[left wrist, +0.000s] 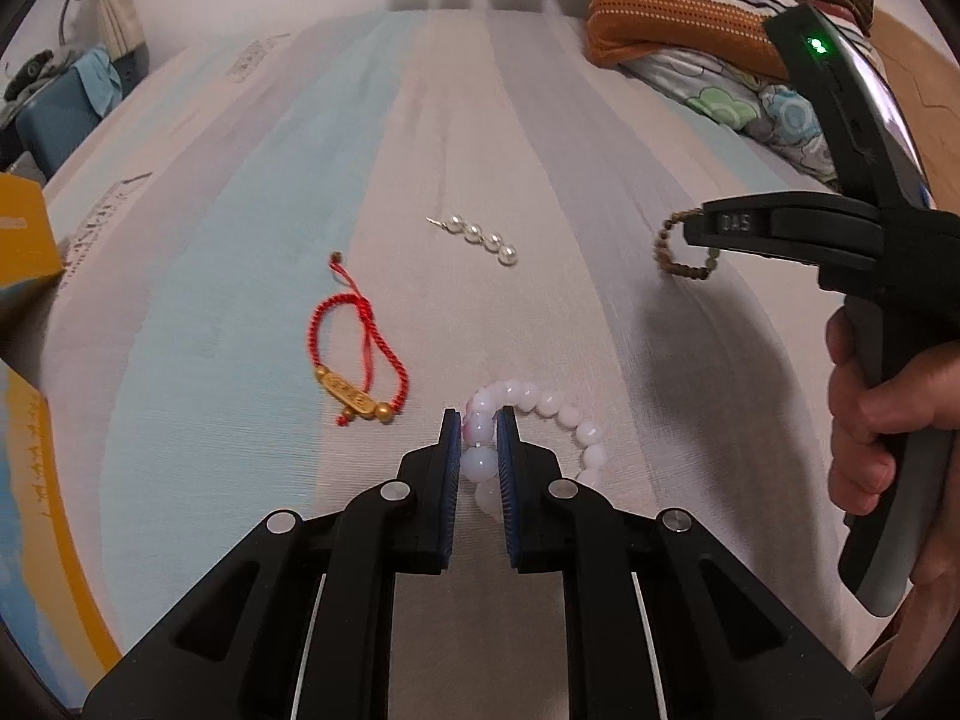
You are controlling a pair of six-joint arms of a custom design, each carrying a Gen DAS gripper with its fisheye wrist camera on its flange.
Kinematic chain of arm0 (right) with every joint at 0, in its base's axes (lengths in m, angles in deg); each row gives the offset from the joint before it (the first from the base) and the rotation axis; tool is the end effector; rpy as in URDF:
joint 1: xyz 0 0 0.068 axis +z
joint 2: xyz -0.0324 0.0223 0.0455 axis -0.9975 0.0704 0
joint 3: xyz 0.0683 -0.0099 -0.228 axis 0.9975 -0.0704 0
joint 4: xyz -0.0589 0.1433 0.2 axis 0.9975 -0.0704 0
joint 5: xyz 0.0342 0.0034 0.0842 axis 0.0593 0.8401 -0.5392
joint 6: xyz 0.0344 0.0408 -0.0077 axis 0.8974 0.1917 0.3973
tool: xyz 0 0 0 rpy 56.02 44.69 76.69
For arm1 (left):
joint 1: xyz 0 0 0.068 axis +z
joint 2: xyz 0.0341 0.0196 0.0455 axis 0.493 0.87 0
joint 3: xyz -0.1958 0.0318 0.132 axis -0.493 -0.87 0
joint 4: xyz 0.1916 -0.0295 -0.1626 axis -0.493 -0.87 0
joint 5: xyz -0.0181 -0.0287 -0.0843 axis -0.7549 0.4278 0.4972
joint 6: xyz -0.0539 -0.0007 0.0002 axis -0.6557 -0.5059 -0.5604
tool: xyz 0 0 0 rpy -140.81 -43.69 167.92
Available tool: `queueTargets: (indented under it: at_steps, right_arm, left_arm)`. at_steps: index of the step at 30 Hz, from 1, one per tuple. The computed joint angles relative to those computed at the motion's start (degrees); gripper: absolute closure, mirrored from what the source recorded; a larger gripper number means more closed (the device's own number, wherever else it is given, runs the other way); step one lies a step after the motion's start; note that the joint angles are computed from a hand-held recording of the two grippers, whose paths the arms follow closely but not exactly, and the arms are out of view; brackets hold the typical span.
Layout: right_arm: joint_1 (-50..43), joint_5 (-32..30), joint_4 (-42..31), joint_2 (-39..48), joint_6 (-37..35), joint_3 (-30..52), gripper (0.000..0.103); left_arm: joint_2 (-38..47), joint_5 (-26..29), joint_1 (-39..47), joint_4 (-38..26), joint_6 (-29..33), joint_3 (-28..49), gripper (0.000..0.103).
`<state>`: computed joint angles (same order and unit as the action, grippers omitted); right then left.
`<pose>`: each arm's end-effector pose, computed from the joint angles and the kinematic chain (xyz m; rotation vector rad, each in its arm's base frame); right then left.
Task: Organize jewelry
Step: 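Lift and carry the pink and wooden bead bracelets over the white box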
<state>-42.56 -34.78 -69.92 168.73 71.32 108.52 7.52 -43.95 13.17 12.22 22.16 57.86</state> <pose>0.1959 0.1629 0.2160 0.4064 2.5585 -0.0958 0.1456 -0.0467 0.2125 0.4612 2.5362 -0.2212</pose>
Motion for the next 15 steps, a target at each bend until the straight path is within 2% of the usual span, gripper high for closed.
queueTargets:
  at_steps: [4, 15]
  right_arm:
    - [2.1, 1.8, -4.8, -0.9, 1.5, 4.0, 0.092]
    - [10.9, 5.8, -16.4, 0.0, 8.2, 15.6, 0.092]
  left_arm:
    - [-1.3, 0.2, 1.5, -2.6, 0.9, 1.9, 0.092]
    - [-3.9, 3.8, 12.4, -11.0, 7.7, 9.9, 0.092]
